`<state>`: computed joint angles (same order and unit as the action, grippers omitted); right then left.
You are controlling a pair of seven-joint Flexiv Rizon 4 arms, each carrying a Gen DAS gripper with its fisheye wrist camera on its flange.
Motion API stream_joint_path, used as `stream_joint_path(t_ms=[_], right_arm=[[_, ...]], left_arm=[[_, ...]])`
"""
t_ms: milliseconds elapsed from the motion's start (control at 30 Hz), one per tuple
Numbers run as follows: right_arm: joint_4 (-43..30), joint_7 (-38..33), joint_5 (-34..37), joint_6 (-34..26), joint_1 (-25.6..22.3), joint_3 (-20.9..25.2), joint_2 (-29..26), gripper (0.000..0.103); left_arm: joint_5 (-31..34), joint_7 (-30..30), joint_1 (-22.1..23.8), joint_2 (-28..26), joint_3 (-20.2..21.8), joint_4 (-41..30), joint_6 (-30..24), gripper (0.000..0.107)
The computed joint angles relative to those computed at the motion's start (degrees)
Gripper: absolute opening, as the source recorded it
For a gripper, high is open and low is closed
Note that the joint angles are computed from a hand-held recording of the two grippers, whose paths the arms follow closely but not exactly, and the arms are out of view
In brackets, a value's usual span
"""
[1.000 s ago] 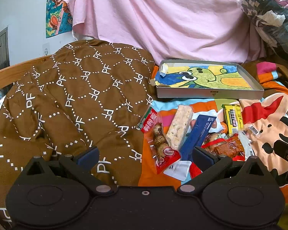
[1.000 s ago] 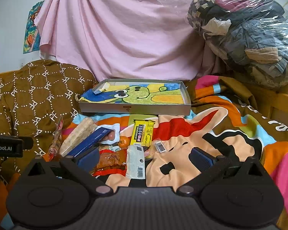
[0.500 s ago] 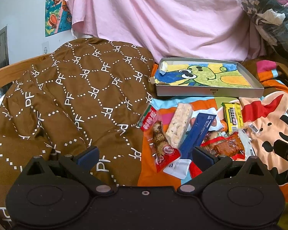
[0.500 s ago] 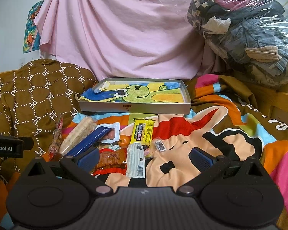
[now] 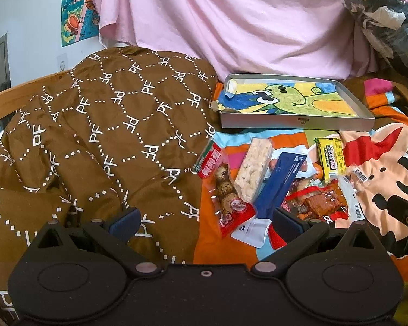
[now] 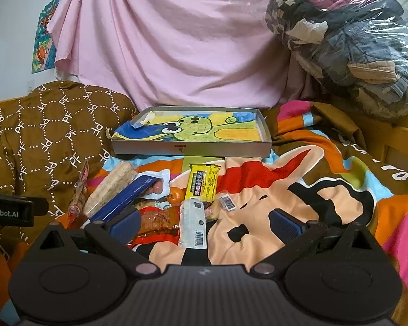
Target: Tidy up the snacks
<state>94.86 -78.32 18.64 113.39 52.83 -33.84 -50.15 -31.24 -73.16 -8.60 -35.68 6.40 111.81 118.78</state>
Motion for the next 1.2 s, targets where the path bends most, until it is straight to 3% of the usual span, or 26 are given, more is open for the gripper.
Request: stream_joint_path(t_ms=[300, 700, 967, 1200], right_arm=[[-0.13, 0.12, -2.33, -0.99, -1.97, 2.53, 0.8, 0.103], [-2.66, 3.24, -19.69, -10.35, -17.13, 20.69, 5.22, 0.103], [-3.98, 7.8, -27.19, -14.63, -15.71, 17.16, 4.88, 0.103], [-5.78, 11.11, -31.74, -17.05, -17.03, 17.61, 4.51, 0.103]], left_arm=[[-1.75, 0.58, -1.22, -0.14, 1.32, -0.59, -2.22, 0.102], [-3.85, 0.09, -3.39, -0.79, 4.13, -2.15, -5.92, 0.102], [-2.32, -1.18, -3.14, -0.78, 4.68, -2.91, -7.58, 0.102], [0.29, -1.07, -2.0, -1.09, 4.96, -4.95, -9.57, 0.102]])
